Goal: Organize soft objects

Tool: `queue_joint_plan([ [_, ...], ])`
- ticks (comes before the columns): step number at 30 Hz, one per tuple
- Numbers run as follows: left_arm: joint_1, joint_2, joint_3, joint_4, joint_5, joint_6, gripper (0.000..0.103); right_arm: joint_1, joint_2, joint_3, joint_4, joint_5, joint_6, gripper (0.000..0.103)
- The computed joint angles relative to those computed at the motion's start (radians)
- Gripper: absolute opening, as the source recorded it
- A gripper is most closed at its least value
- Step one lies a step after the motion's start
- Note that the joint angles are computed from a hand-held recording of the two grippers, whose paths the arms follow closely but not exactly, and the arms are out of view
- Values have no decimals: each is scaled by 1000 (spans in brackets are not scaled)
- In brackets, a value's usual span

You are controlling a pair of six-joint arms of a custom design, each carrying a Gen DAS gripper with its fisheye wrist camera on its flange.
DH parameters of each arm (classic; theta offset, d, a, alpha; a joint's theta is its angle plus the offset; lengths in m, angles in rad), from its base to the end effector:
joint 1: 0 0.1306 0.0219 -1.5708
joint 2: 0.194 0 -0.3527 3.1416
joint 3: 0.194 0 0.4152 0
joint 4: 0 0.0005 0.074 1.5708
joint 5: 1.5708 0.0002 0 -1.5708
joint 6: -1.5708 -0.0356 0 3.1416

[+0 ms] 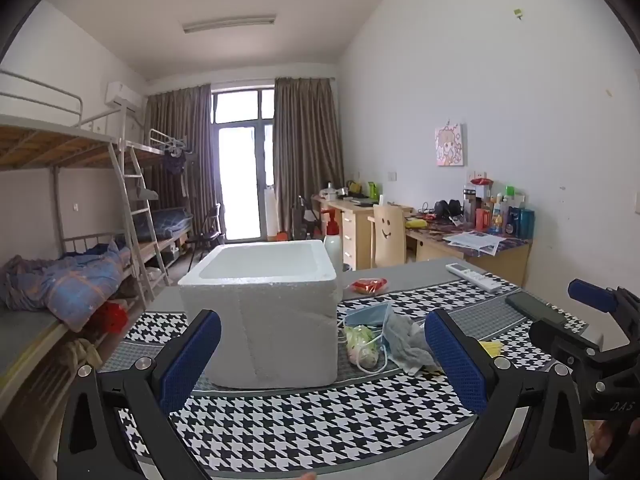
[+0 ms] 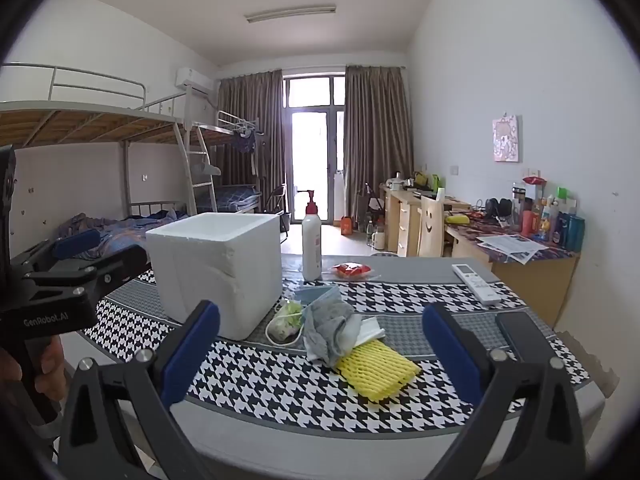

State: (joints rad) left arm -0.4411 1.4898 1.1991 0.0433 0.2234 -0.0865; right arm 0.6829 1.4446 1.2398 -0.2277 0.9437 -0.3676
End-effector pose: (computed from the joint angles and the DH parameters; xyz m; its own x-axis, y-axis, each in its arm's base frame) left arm 0.5072 -0.2487 0.3352 -0.1679 0.1724 -0.9706 0.6274 0.7781 0.0297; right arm 0.4362 0.3170 0.3581 -0.2315 0.0835 -0.9692 0.3035 0.9528 0.0096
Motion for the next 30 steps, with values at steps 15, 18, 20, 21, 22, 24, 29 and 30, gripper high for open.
queue_joint_plan([
  [15, 7, -11, -3, -6, 25, -15, 102, 4, -6, 12, -31, 11, 1, 102],
  [18, 3, -6, 1, -7, 22, -7, 102, 7, -7, 13, -30, 13, 4, 102],
  [20, 4, -4, 1, -3, 19, -4, 102, 8, -6, 15, -30, 16, 5, 102],
  [21, 3, -4, 1, -2, 16, -5, 102, 7, -6, 16, -32, 16, 3, 102],
  [22, 3, -4, 2, -3, 16, -6, 102, 7, -6, 17, -36, 16, 1, 102],
  [24, 3, -3, 3, -4, 15, -6, 102, 7, -4, 21, -46, 17, -4, 102],
  [29, 3, 0, 4, -6, 18, -1, 102, 6, -4, 22, -46, 15, -3, 102],
  [30, 3, 0, 4, -4, 17, -2, 102, 7, -4, 23, -45, 19, 0, 102],
])
